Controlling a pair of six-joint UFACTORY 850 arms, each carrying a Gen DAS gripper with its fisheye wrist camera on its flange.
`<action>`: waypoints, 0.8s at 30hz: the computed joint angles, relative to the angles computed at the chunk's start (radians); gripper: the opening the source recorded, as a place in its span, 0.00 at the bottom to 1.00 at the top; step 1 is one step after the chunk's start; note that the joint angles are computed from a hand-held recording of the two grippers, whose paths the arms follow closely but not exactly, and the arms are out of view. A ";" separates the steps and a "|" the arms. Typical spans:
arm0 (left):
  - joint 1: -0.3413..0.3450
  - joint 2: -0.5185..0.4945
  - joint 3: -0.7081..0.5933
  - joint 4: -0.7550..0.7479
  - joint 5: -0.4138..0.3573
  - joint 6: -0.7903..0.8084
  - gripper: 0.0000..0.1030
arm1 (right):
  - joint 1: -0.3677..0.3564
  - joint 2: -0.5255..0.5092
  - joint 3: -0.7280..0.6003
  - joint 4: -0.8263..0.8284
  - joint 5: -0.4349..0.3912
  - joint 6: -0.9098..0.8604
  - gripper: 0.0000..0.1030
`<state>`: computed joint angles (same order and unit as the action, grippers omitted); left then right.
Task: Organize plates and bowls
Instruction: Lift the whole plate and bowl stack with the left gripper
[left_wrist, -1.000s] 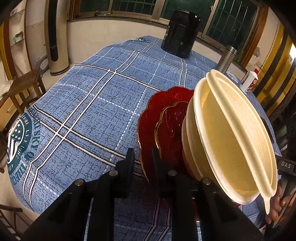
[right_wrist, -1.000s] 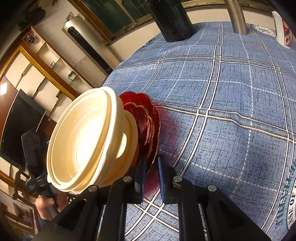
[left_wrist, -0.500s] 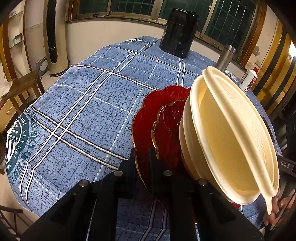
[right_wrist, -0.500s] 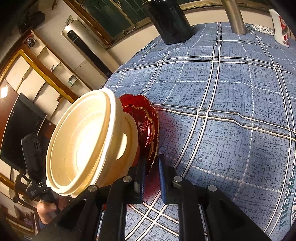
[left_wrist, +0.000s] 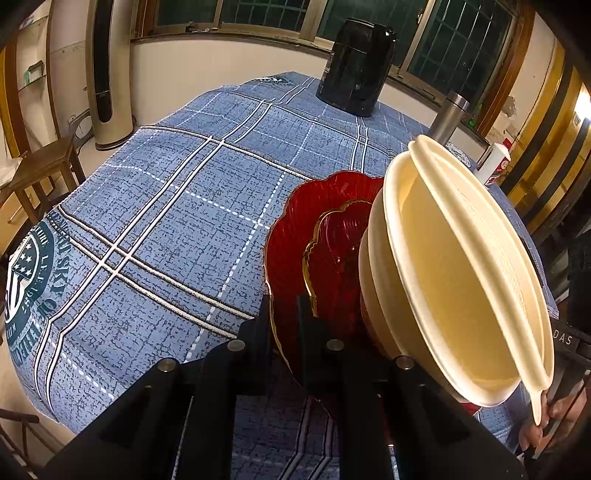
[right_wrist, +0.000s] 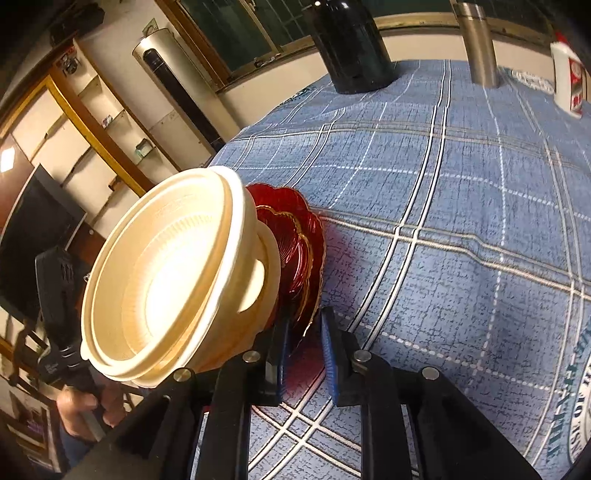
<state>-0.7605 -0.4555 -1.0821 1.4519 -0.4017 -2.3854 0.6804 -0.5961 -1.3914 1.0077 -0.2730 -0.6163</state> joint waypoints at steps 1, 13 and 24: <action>0.000 0.000 0.000 0.000 0.001 -0.001 0.09 | -0.004 -0.003 -0.002 0.022 -0.010 -0.014 0.18; -0.002 -0.021 -0.035 -0.037 -0.001 0.058 0.09 | -0.016 0.008 0.020 0.090 -0.014 -0.070 0.14; -0.027 -0.070 -0.134 -0.122 -0.004 0.192 0.09 | -0.050 0.100 0.130 0.232 0.035 -0.212 0.14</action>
<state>-0.7877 -0.5253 -1.2160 1.3298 -0.4057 -2.1934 0.6306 -0.4964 -1.2615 1.2396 -0.2385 -0.8279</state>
